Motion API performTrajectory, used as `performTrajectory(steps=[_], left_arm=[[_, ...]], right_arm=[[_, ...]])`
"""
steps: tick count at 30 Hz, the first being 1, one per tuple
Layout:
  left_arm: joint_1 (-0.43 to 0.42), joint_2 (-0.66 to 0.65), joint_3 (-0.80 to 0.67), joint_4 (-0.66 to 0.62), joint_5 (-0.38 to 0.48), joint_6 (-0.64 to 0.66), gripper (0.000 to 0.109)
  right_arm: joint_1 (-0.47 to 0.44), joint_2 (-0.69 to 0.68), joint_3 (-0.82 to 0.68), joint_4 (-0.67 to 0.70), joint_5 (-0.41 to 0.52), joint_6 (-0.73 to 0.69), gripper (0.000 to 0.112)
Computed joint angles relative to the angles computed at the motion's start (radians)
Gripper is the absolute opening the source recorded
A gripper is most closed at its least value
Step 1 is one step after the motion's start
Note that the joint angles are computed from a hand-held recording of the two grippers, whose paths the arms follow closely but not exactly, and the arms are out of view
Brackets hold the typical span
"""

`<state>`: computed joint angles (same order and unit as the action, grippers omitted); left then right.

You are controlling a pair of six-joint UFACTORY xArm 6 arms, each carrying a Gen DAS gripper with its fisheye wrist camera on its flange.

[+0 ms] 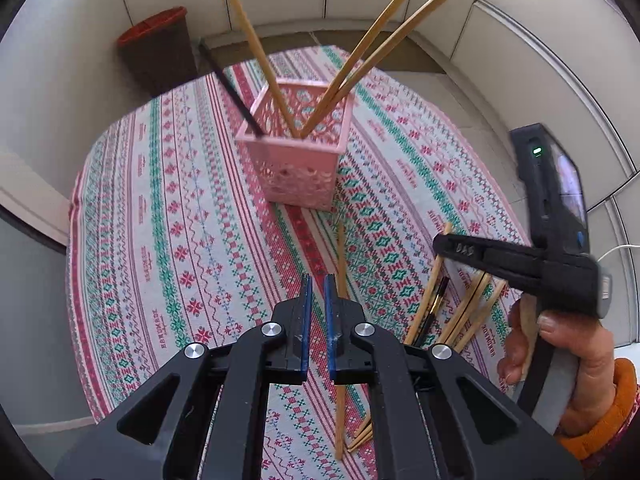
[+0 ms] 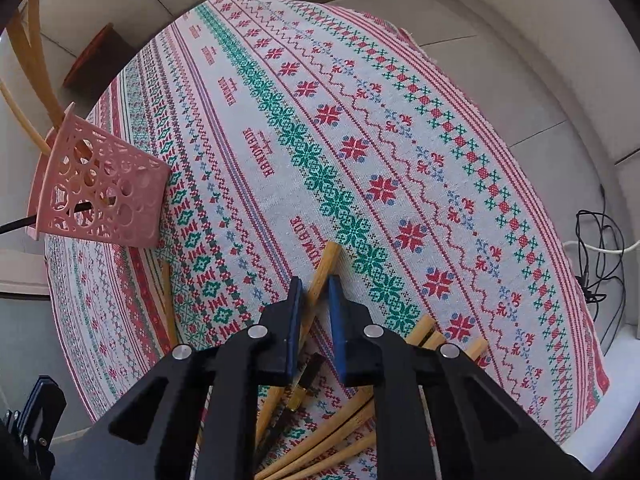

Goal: Organize utensils
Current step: 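Grasp a bamboo chopstick with the left tool while the right tool grasps another, then carry both chopsticks over the pink holder and open both tools to drop them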

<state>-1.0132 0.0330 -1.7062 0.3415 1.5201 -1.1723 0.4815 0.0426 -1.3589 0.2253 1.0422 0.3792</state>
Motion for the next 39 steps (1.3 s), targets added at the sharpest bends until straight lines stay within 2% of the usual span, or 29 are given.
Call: performTrajectory(steps=[4,7,12,17,18,19,21,23,28,32,36,39], left_arm=[[0.049,-0.026,0.102,-0.09,-0.091,-0.006,0.007],[0.071,-0.006,0.134,-0.127,-0.132,-0.006,0.023],[0.08,0.065,0.117,-0.116,-0.149,0.0,0.03],[0.071,0.15,0.052,-0.036,-0.119,-0.006,0.03],[0.07,0.164,0.037,-0.022,-0.114,0.0,0.028],[0.071,0.168,0.034,-0.024,-0.123,0.005,0.016],[0.062,0.212,-0.027,-0.022,-0.084,0.034,0.005],[0.044,0.236,-0.058,0.002,-0.058,0.043,0.005],[0.012,0.151,-0.002,0.04,-0.1,-0.001,0.004],[-0.039,0.032,0.054,0.117,-0.186,-0.006,0.004],[-0.128,-0.017,0.039,0.226,-0.182,-0.01,0.004],[-0.162,-0.032,0.023,0.274,-0.169,-0.024,0.004]], right_arm=[[-0.023,-0.05,0.039,0.062,-0.041,-0.037,0.011],[-0.045,-0.105,0.054,0.102,-0.056,-0.086,0.01],[-0.074,-0.156,0.058,0.161,-0.052,-0.149,0.01],[-0.104,-0.164,0.05,0.196,-0.043,-0.18,0.01],[-0.111,-0.167,0.051,0.204,-0.043,-0.184,0.01],[-0.117,-0.169,0.053,0.209,-0.045,-0.187,0.01],[-0.124,-0.177,0.052,0.213,-0.047,-0.194,0.01],[-0.123,-0.188,0.053,0.214,-0.051,-0.204,0.01],[-0.111,-0.239,0.056,0.239,-0.055,-0.268,0.01],[-0.108,-0.307,0.069,0.287,-0.041,-0.351,0.009],[-0.101,-0.386,0.095,0.287,-0.036,-0.421,0.009],[-0.107,-0.431,0.111,0.287,-0.039,-0.453,0.008]])
